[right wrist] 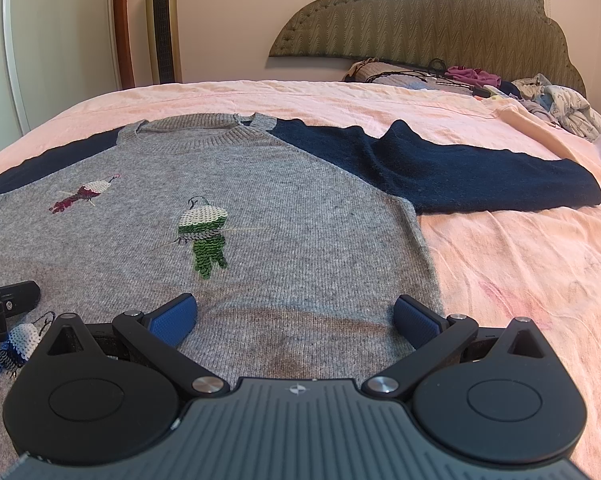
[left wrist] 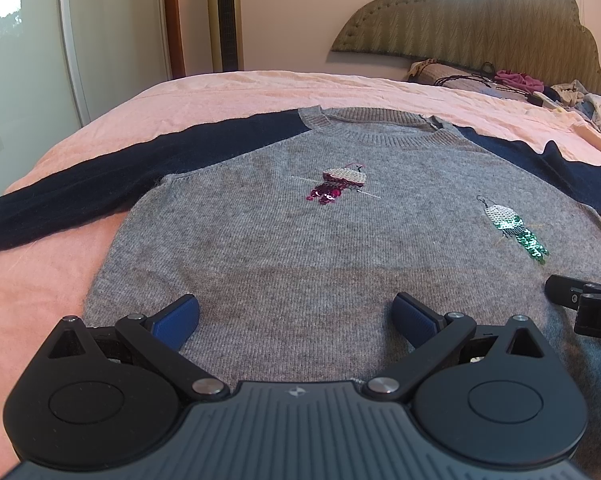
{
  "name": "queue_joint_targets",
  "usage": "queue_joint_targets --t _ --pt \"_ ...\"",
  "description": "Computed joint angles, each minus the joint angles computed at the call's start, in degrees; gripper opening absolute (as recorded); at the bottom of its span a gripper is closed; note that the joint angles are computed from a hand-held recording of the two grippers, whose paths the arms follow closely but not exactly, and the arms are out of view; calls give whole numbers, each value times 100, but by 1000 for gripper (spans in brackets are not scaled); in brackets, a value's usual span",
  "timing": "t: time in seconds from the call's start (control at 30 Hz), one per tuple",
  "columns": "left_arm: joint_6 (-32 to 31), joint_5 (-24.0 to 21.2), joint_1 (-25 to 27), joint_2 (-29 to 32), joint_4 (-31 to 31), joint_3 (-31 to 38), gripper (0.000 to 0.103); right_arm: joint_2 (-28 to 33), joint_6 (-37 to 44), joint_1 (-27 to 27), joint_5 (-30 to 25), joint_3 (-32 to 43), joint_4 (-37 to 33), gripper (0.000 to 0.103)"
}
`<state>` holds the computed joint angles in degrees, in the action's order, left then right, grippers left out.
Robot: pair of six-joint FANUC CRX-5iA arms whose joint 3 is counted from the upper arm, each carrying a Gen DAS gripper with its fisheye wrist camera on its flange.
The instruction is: Fold small clothes
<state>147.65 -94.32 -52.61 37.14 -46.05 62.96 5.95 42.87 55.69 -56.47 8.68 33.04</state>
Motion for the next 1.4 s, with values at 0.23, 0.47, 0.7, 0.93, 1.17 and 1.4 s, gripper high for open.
queue_joint_targets --t 0.23,0.47,0.7,0.93,1.17,1.4 --pt "0 0 0 0 0 0 103 6 1 -1 2 3 0 103" --pt "3 2 -1 -2 -1 -3 103 33 34 -9 8 33 -28 103" --pt "7 5 -2 -5 -2 -9 103 25 31 -6 5 26 -26 103" --pt "9 7 -3 -6 -3 -12 103 6 94 -29 20 35 -105 103" --pt "11 10 -3 -8 -3 -15 103 -99 805 -538 373 450 -1349 103" --pt "13 12 -4 -11 -4 -20 103 92 -92 -2193 1171 1027 -2635 103"
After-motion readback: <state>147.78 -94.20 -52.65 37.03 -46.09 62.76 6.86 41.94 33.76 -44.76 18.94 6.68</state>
